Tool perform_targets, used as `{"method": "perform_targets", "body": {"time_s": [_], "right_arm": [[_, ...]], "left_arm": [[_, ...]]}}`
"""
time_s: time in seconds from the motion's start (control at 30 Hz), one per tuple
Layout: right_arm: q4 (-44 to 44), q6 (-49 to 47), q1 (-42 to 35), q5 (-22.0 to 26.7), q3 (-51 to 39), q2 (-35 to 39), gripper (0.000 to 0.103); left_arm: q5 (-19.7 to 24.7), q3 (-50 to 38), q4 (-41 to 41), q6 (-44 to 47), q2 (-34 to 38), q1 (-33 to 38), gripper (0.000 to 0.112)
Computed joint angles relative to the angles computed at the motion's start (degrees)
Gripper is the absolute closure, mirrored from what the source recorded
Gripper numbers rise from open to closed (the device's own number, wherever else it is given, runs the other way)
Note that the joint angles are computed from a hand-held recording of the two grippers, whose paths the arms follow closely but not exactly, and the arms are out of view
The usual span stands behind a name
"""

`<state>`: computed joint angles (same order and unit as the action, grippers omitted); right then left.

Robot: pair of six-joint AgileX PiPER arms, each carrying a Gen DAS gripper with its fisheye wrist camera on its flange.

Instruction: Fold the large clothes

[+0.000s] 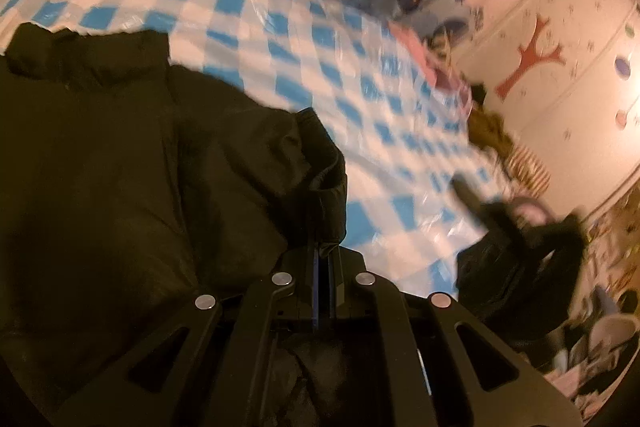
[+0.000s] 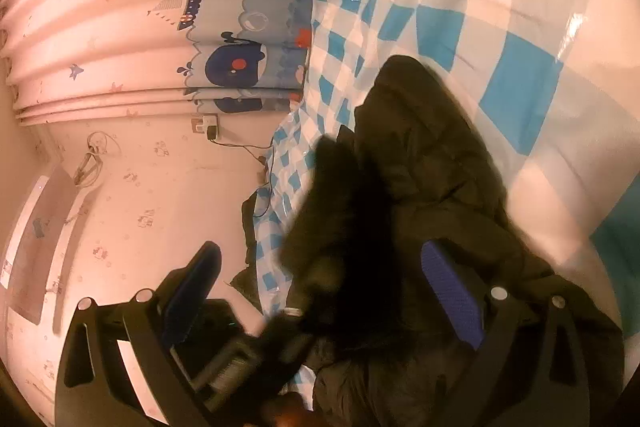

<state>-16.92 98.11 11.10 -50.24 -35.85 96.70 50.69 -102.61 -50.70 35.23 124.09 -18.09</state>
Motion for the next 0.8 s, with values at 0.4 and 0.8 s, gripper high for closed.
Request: {"method": "perform_targets", "body": {"time_s": [0.4,0.8], "right_arm": [[0.4,-11.1,3.8,28.2,-7.7,-6.6,0.007],[-11.5,-0.6,4.8,29.1,-11.9,-0.5,0.007]], "left_arm": [[0.4,11.6,4.3,7.0,-12.9,4.7,0.054],[6.9,7.8,-2.7,9.8,-10.8,28.8,0.052]]}}
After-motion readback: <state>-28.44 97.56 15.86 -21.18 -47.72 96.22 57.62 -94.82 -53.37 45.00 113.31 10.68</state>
